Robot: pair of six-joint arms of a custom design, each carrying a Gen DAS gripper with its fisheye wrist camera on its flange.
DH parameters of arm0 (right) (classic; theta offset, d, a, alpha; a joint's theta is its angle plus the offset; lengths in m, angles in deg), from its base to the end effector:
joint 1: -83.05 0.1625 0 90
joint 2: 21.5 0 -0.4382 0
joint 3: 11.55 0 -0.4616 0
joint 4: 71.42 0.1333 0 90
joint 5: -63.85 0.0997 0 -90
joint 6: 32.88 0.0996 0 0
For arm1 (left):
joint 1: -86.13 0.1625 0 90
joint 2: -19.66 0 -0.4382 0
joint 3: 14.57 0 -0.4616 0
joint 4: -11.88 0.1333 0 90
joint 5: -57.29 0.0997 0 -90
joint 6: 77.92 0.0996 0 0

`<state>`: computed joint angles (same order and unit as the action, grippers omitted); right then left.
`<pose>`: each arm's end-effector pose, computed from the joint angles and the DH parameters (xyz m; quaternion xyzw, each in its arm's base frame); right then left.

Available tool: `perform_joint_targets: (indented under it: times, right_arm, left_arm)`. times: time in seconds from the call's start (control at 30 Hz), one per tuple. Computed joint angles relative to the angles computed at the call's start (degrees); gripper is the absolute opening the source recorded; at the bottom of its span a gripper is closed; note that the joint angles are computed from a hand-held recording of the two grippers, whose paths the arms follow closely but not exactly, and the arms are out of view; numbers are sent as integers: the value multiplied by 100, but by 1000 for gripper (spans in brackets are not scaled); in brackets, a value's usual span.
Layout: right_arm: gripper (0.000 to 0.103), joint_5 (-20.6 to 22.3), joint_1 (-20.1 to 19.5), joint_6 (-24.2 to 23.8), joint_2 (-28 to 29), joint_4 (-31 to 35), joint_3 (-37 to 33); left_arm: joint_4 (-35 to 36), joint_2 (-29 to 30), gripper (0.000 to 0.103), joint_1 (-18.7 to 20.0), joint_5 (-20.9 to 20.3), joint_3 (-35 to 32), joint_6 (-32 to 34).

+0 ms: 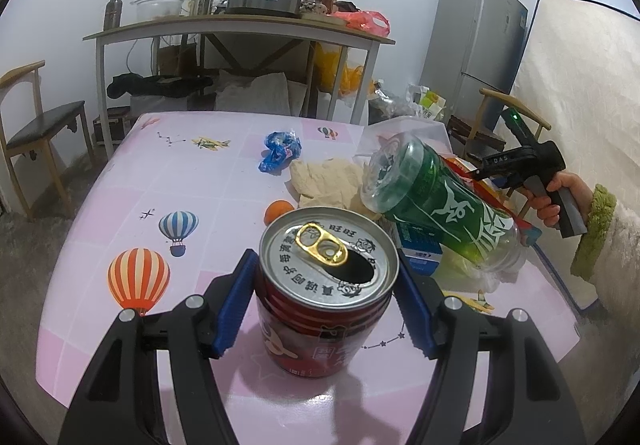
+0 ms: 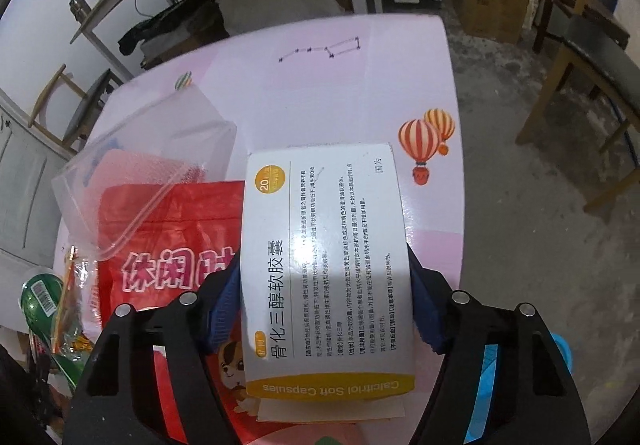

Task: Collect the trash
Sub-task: 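Grasp the white medicine box with the right gripper while the left gripper holds the can, then carry the box with the right gripper while the left gripper carries the can to the basket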

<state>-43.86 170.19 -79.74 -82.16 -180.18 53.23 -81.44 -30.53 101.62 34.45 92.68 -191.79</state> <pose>0.0632 -0.7997 0.4447 0.3489 -0.9160 0.0500 0.1915 -0.4789 -0.3663 0.0085 -0.0149 0.7839 -0.5196 0.3395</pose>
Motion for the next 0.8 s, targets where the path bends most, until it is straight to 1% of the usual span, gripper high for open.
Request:
perform_joint_targets:
  times: [0.33, 0.63, 0.8]
  right_arm:
    - [68, 516, -44, 57, -365, -202, 193]
    - [68, 957, -100, 102, -842, -124, 503]
    - [68, 1153, -140, 200, -1029, 16, 592]
  left_arm:
    - [217, -48, 65, -109, 130, 27, -260]
    - [495, -50, 65, -214, 223, -29, -492]
    - [833, -43, 65, -291, 271, -113, -756]
